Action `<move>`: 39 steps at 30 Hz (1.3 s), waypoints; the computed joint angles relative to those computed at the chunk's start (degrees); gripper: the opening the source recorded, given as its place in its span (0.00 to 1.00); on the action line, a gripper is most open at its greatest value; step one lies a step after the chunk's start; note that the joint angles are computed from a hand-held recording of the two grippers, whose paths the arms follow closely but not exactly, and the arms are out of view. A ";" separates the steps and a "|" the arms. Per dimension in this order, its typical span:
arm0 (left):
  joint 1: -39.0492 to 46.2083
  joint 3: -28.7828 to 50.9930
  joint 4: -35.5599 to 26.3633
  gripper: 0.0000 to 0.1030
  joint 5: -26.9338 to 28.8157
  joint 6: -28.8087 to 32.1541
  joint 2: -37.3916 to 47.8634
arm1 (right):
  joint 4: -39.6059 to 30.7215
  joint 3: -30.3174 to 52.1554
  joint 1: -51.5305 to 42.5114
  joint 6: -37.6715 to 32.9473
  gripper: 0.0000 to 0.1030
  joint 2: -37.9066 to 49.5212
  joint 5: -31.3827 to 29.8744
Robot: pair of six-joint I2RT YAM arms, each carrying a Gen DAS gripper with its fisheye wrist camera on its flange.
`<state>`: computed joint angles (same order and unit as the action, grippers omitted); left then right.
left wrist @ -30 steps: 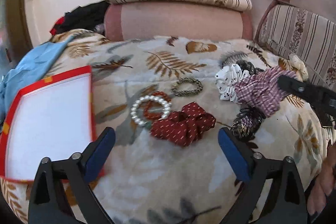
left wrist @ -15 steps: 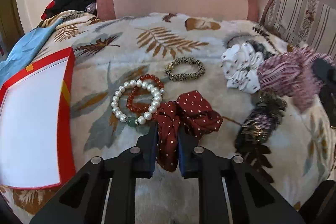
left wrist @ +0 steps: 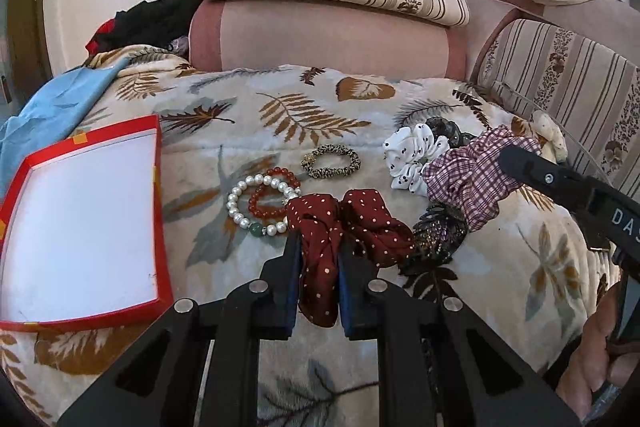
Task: Organize jewelry
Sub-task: 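Carry both held scrunchies over the red-rimmed tray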
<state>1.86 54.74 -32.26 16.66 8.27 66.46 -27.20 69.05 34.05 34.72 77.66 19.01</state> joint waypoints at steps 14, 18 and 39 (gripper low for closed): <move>6.70 -1.39 -3.05 0.15 4.18 2.82 -5.25 | -3.60 2.13 8.39 -0.02 0.11 0.97 3.88; 8.32 -1.15 -3.67 0.15 5.43 3.36 -5.65 | -4.96 2.21 9.03 1.11 0.11 0.49 4.35; 22.59 4.35 -8.98 0.15 14.29 6.84 -4.07 | -11.41 10.78 11.30 2.98 0.11 2.50 3.40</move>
<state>24.45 59.08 -41.24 30.95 15.10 62.39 -38.61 79.83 45.35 37.69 80.16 22.41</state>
